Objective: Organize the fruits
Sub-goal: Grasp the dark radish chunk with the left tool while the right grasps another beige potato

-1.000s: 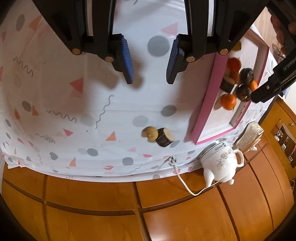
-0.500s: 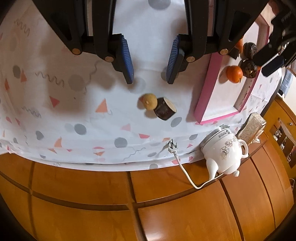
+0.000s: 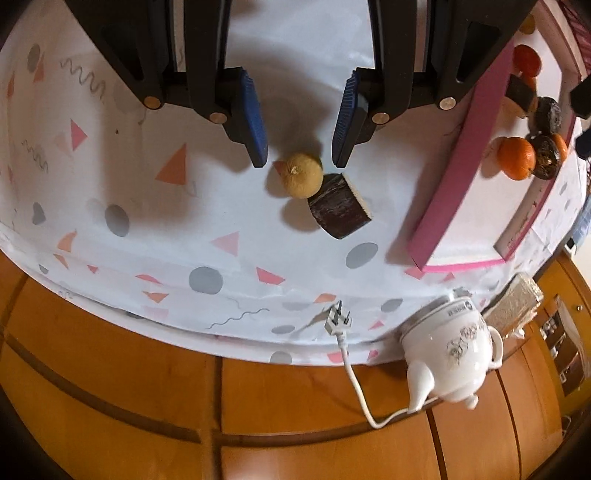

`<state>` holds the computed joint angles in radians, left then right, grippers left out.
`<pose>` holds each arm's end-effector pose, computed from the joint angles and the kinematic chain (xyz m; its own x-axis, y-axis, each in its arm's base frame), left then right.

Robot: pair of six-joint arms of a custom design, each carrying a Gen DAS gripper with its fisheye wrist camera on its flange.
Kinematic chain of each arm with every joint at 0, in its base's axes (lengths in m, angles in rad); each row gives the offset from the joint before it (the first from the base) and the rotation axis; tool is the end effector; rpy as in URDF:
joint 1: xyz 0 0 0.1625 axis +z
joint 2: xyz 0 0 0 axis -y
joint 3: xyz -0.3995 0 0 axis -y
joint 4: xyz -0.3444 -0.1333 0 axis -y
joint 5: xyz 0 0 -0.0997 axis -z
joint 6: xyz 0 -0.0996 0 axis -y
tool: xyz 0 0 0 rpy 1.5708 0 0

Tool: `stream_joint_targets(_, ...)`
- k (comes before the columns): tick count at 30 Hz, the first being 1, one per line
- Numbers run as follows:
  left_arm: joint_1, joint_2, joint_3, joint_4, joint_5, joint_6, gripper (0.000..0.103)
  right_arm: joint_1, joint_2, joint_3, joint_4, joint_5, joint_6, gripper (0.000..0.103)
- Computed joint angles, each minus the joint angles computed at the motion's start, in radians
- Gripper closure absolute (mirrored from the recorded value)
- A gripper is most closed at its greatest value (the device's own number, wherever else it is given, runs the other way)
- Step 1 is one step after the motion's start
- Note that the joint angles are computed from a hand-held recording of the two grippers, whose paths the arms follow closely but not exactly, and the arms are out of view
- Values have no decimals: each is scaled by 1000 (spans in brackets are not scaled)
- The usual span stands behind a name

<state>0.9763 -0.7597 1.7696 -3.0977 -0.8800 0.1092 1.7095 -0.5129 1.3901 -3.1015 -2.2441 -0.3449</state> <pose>-0.1716 -0.6052 0.1286 -0.7570 0.2483 -0.6044 0.5728 0.6973 -0.4310 0.1666 -0.6783 0.0925 -0.7409 -0.0142 0.6715 -0.3828 0.8304 -0.4048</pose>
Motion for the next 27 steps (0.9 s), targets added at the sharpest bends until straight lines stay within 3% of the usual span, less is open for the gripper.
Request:
stream_joint_targets(3,2,1,-8,13,-2,-9,45,-10,6,-22,35,20,-4,67)
stream_joint_targets(6,2,5,-15,15,4,-6,45,-12,19,-36,29,24,-17,78)
stream_joint_targets(11,0,14,-25,20,-3,1,45,-11,-3,13,-31,42,-15,79)
stream_joint_targets(19,-18,53,-67,62,-43,36,45,-3,-105,222,-160,-11,57,78)
stream_joint_targets(27,-17,140,-200,197,-95,4,45,-7,-201,439,-306,-82,169,78)
